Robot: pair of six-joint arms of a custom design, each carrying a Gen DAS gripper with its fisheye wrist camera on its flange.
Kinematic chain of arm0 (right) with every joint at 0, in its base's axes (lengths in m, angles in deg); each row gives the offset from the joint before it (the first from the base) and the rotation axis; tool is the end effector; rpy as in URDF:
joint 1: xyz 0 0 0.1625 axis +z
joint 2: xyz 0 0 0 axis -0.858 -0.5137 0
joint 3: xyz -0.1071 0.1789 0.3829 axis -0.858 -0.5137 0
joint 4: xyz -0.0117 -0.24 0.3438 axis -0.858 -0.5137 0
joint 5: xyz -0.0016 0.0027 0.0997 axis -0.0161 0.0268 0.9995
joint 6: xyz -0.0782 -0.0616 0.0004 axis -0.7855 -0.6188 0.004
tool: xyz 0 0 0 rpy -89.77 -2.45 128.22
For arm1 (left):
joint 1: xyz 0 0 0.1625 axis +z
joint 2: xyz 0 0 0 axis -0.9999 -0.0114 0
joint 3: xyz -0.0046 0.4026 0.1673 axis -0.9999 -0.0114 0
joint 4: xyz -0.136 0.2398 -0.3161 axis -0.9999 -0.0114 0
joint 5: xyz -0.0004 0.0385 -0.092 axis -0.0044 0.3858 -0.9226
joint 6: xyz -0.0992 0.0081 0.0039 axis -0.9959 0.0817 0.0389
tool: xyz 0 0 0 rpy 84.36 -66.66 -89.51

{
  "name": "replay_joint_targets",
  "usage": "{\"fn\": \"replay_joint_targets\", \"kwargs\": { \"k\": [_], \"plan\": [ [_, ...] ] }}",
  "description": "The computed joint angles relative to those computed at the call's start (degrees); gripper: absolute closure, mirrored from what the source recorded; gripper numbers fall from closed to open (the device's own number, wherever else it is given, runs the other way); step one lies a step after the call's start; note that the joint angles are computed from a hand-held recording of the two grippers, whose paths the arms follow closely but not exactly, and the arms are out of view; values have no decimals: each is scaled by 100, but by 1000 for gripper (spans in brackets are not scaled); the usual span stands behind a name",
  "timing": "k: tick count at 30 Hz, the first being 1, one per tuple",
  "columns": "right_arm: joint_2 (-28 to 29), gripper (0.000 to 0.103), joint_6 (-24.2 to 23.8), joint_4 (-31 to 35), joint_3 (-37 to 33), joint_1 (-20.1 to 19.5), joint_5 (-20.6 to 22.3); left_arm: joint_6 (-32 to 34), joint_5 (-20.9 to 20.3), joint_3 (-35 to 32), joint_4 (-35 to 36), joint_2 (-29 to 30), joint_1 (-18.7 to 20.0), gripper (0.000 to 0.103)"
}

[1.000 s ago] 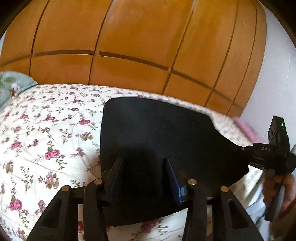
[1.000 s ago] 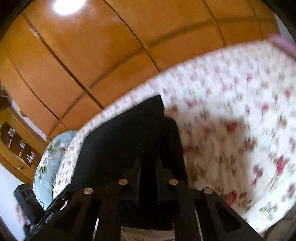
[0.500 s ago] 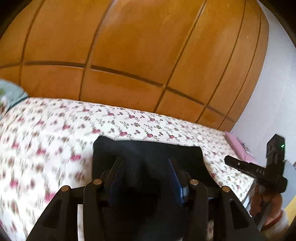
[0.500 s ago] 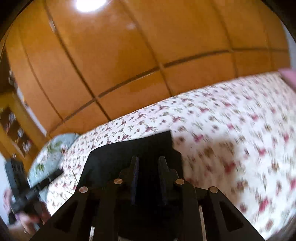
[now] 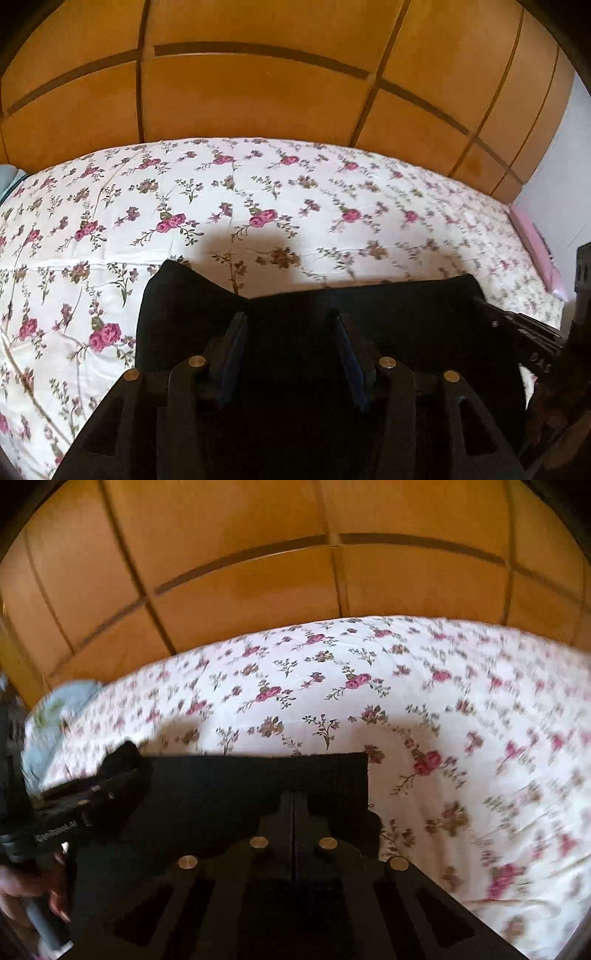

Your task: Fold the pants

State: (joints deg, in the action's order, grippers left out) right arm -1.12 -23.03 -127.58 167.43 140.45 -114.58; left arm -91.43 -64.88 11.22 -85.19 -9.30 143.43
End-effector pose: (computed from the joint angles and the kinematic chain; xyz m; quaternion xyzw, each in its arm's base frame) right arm 0.0104 -0.6223 0.2767 0.0833 -0.8963 0.3517 0.2571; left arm -0.2732 -0.6915 0.0139 0.2424 0.9240 -0.2124 0.2059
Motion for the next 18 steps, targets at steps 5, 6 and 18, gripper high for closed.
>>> {"fn": "replay_joint_targets", "kwargs": {
  "k": [5,6,18],
  "plan": [
    [153,103,-126,-690,134,-50,139,-24,-213,-34,-75,24,88,54],
    [157,103,-188,-770,161,-50,174,-21,-256,15,-130,-8,85,54],
    [-919,55,-182,-1054,1459,-271,682,204,-562,2037,-2112,-1087,-54,48]
  ]
}}
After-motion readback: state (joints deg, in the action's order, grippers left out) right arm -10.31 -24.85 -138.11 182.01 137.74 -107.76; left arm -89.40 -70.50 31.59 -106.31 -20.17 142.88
